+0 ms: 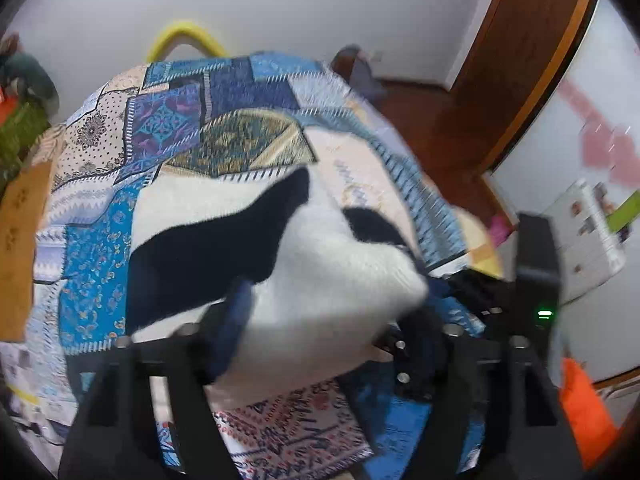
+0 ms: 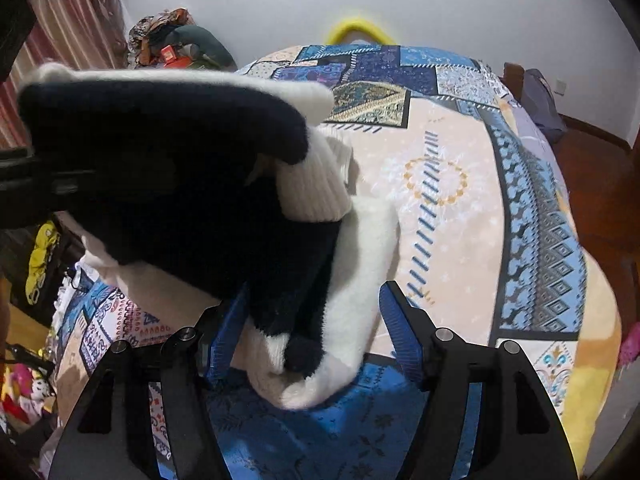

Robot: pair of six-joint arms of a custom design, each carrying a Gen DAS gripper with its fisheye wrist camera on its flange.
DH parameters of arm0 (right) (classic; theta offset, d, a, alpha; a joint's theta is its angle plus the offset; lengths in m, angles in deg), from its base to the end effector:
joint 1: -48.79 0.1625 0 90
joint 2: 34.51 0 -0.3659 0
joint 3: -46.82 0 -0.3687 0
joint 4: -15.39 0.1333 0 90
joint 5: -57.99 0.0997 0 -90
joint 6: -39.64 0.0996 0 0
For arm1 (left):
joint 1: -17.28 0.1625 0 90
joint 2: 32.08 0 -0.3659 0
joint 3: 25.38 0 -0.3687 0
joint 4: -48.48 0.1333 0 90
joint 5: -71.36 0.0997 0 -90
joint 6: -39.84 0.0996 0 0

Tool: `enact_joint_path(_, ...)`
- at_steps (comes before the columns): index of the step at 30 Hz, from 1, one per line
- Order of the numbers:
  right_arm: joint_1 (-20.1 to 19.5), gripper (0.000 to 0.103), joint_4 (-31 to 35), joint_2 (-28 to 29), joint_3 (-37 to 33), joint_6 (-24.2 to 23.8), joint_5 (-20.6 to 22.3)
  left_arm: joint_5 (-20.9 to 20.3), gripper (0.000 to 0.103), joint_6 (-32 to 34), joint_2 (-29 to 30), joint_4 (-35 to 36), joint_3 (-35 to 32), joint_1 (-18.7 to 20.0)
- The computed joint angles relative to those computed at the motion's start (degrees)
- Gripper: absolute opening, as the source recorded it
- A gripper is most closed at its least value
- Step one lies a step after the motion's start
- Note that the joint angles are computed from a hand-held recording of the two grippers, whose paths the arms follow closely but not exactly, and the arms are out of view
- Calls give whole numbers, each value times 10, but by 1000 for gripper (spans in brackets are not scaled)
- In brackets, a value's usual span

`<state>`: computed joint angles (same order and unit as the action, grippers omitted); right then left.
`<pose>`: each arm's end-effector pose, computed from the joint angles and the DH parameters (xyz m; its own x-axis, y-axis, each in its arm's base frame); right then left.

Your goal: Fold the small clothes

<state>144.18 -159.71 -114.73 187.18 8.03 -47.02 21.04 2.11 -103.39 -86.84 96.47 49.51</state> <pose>0.1424 -0.3649 0.1582 -0.7830 -0.4577 0.4211 -0.5819 0.7782 -0.2363 -0.2705 -0.4033 0.1390 -0.8013 0.2144 -0.5586 0.4452 0.8374 -0.3171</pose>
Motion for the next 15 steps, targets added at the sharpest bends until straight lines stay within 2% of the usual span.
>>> enact_joint_path(3, 2, 65, -1, -9, 1, -17, 2, 12, 83, 21, -43, -22, 27, -22)
enact_joint_path(5, 3, 66, 0, -8, -2, -23, 1, 56, 85, 32, -66, -28, 44, -39)
enact_joint_path(8, 6, 67, -5, 0, -5, -23, -2, 125, 88, 2, -88, -3, 59, -45)
enact_joint_path(10, 6, 67, -22, 14, -9, -24, -5, 130, 95, -8, -92, -2, 61, -23)
enact_joint_path(15, 8, 67, -47, 52, -32, -32, -2, 108, 95, 12, -48, 21, 39, 57)
